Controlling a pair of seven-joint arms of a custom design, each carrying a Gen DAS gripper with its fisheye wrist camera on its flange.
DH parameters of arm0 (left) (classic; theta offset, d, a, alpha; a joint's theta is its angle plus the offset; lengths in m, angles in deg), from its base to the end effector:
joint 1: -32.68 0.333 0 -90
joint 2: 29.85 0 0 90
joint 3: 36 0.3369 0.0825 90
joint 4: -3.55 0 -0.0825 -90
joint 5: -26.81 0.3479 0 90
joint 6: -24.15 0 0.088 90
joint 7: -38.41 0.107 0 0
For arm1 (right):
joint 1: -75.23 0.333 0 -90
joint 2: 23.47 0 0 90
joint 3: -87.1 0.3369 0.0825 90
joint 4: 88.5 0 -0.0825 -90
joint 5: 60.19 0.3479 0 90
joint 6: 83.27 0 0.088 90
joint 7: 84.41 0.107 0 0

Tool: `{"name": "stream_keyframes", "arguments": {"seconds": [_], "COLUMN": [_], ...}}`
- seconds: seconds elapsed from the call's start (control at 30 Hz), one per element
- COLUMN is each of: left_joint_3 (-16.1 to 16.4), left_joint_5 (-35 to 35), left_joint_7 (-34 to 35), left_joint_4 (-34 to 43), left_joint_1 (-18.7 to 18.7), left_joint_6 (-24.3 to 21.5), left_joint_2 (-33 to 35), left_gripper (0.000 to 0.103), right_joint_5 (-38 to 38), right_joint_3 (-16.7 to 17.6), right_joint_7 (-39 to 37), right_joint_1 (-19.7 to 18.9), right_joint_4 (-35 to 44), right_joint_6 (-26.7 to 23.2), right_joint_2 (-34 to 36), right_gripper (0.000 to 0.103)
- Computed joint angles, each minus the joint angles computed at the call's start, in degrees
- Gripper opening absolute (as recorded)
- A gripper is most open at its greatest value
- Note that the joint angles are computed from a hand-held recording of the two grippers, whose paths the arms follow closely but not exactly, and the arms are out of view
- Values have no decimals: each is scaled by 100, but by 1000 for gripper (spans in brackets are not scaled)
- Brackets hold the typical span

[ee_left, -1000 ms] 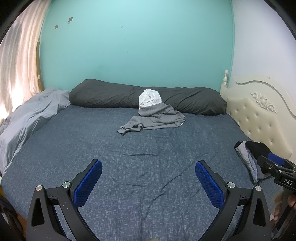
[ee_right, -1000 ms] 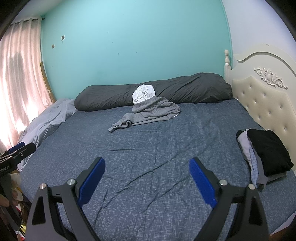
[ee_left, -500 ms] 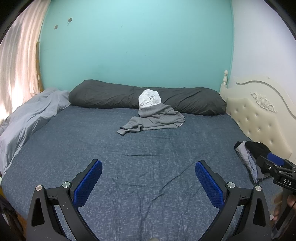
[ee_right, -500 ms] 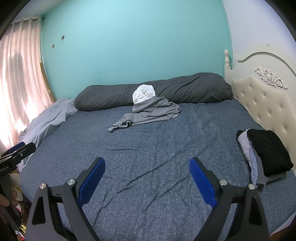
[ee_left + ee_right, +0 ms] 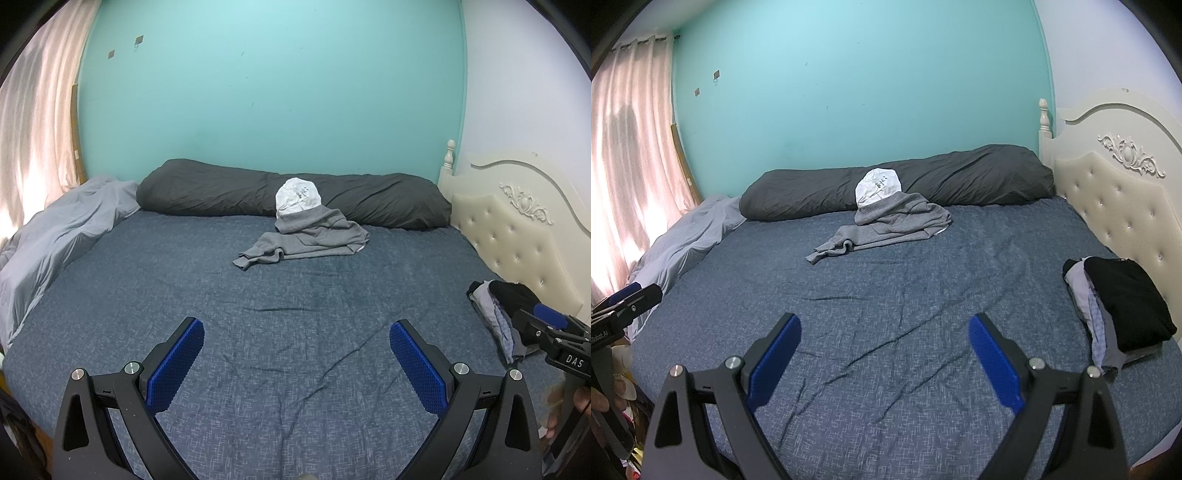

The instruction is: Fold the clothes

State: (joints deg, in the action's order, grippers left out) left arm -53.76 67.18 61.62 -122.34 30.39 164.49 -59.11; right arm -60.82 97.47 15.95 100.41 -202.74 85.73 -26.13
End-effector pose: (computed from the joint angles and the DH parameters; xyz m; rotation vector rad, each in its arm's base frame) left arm 0.3716 -0.1747 0.6804 -1.8581 1.2220 -0.7903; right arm 0.4525 0.3272 0.6382 -1.8458 1.1535 -0.4636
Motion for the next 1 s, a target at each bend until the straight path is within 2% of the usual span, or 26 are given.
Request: {"name": "stream_keyframes", "arguments": {"seconds": [1.0], "left_joint_3": [65], "left_joint_5": [2], "left_joint_7": [-51], "left_joint_4": [-115], "left_joint_1": [49], "left_joint_6": [110], "left_joint_2": [-8], "left_gripper": [103], "right_joint_5": [82], "right_joint_3": [-31], "right_joint_7": [-89], "right_joint_1": [45], "right_joint_4": [129], "right_joint_6": [-104], "right_joint_2": [110], "right_gripper": [93]}}
